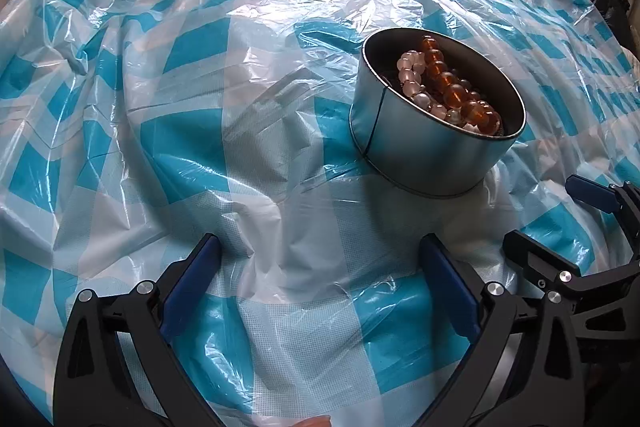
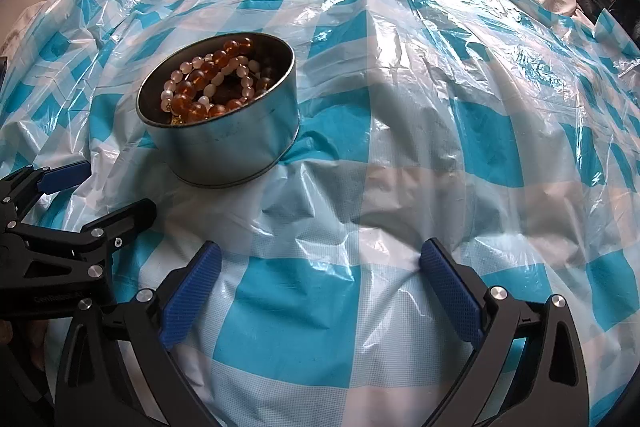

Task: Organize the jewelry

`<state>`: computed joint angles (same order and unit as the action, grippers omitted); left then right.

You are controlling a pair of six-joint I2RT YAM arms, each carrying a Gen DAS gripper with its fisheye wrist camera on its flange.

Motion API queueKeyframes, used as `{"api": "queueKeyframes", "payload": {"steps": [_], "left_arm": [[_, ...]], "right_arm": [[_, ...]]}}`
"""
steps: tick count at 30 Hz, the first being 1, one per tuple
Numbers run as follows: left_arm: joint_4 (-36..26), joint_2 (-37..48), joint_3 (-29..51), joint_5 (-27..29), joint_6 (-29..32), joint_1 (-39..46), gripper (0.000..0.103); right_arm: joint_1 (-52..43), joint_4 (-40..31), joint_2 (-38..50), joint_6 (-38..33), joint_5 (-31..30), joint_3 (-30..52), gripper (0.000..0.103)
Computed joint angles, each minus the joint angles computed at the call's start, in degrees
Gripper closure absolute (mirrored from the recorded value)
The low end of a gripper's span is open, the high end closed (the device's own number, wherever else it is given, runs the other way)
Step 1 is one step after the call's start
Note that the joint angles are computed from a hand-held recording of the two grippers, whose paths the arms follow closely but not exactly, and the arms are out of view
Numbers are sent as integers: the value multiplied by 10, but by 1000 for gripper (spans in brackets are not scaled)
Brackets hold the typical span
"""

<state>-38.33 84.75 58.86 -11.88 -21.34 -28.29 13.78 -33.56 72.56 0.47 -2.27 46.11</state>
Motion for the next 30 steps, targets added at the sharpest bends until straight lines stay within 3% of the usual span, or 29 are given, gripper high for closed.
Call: {"api": "queueKeyframes", "payload": {"steps": [13, 17, 20, 25, 26, 30], "left_arm": [[1, 4, 2, 3, 0, 2, 8], [4, -16, -1, 48, 5, 31, 8], [7, -41, 1, 35, 2, 52, 8], [17, -45, 29, 116, 15, 114, 8], [20, -40, 34, 131, 13, 121, 8], [22, -18, 61, 125, 0, 142, 8]], "right_arm": [[-3, -10, 8, -3, -4, 10, 7], [-25, -24, 6, -3, -41, 36, 7], [-51, -10, -8, 24, -65, 54, 7], [-164, -9, 62, 113, -328, 108, 7], [-173, -5, 75, 129, -354, 111, 7], [-145, 28, 97, 147, -322, 133, 7]]}}
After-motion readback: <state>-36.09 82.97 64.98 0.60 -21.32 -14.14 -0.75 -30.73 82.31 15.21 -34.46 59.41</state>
